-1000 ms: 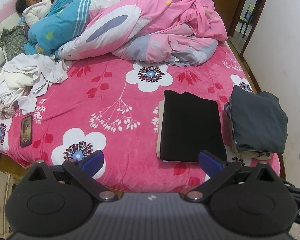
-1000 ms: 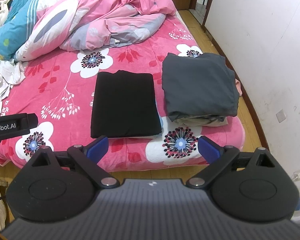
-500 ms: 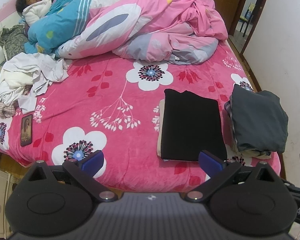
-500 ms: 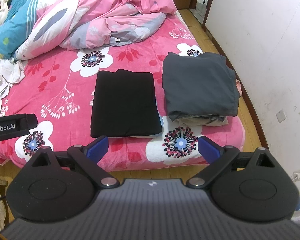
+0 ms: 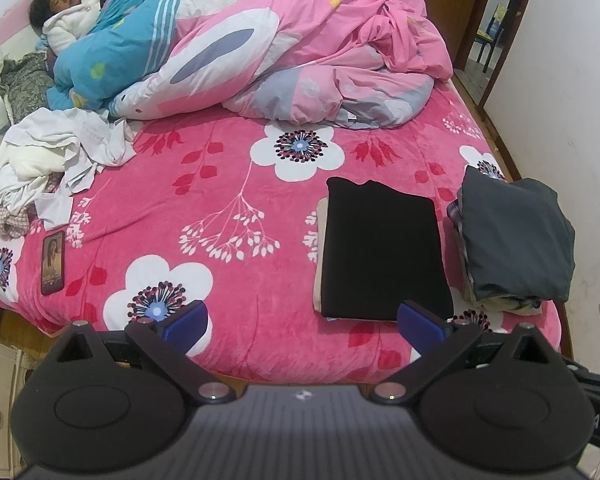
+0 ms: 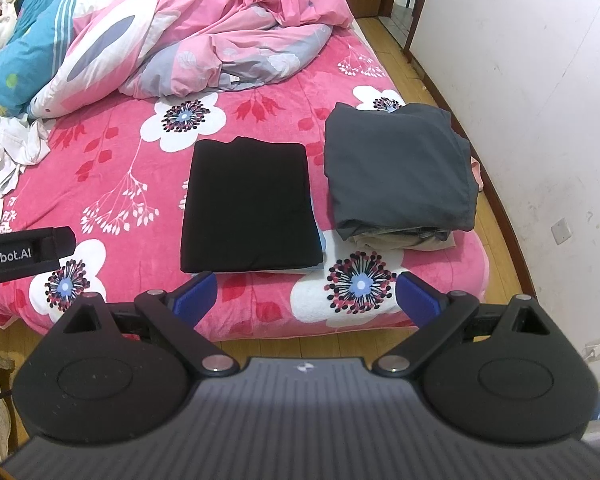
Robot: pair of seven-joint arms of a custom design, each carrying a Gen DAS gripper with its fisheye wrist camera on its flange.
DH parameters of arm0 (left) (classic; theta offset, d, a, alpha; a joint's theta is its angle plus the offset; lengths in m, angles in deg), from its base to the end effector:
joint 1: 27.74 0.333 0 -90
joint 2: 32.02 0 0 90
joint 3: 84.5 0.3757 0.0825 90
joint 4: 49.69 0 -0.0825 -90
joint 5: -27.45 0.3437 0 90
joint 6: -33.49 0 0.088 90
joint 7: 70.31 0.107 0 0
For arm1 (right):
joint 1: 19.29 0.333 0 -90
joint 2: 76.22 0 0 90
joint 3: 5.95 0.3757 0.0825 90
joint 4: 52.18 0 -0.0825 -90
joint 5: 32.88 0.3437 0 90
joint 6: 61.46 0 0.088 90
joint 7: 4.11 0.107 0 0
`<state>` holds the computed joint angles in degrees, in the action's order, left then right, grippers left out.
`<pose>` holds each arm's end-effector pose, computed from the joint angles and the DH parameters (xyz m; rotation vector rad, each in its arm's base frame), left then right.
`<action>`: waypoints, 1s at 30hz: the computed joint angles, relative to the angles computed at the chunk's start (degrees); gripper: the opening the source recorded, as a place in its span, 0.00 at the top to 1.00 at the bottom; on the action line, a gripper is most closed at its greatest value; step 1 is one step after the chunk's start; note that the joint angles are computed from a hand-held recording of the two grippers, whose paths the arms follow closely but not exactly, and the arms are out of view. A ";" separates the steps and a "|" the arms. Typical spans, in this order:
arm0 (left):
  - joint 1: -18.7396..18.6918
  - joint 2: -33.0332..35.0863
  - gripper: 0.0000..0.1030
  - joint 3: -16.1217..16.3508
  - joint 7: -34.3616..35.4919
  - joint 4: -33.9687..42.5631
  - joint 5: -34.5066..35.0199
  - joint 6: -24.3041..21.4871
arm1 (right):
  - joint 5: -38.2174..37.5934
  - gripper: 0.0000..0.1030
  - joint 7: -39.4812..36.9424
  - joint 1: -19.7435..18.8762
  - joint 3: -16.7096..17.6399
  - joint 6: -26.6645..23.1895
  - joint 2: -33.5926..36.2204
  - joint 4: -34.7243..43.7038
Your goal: Fold clothes
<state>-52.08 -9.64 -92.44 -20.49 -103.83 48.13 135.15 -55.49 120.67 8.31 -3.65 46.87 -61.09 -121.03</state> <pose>0.5867 -0.2999 0.7553 -2.0732 1.7539 -0.5311 0.5667 0.2872 0.7365 -1.8945 1.9818 -0.6592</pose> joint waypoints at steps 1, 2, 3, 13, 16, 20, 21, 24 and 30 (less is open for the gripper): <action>0.01 -0.03 0.01 -0.01 0.07 -0.02 -0.01 0.00 | 0.06 0.07 -0.05 -0.02 0.00 -0.02 -0.02 0.00; -0.02 0.03 0.01 -0.01 0.07 0.08 -0.03 -0.08 | 0.14 0.07 -0.13 -0.08 0.00 -0.08 0.02 0.10; -0.03 0.09 0.01 -0.01 0.08 0.18 -0.05 -0.17 | 0.17 0.07 -0.04 -0.08 -0.03 -0.15 0.04 0.17; -0.02 0.04 0.01 -0.04 0.32 0.06 -0.15 -0.43 | 0.74 0.07 0.27 -0.14 0.06 -0.58 -0.01 0.23; -0.05 0.12 0.01 -0.03 0.38 0.19 -0.16 -0.56 | 0.92 0.07 0.32 -0.18 0.06 -0.67 0.05 0.33; -0.02 0.29 0.01 0.01 0.51 0.42 -0.21 -0.64 | 1.06 0.07 0.16 -0.20 0.05 -0.70 0.24 0.58; -0.03 0.40 0.01 0.02 0.56 0.61 -0.23 -0.74 | 1.06 0.07 0.13 -0.19 0.04 -0.72 0.25 0.60; -0.28 0.79 0.01 0.14 0.35 1.26 -0.08 -1.09 | 1.05 0.07 0.21 -0.11 0.00 -0.86 0.34 0.77; -0.28 1.07 0.01 0.26 0.42 1.74 -0.26 -1.27 | 1.16 0.07 0.17 -0.14 -0.08 -0.98 0.55 1.04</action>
<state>-52.36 -8.57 -92.18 -20.07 -102.09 47.87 133.88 -54.33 120.85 8.17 -3.73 45.88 -60.55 -119.98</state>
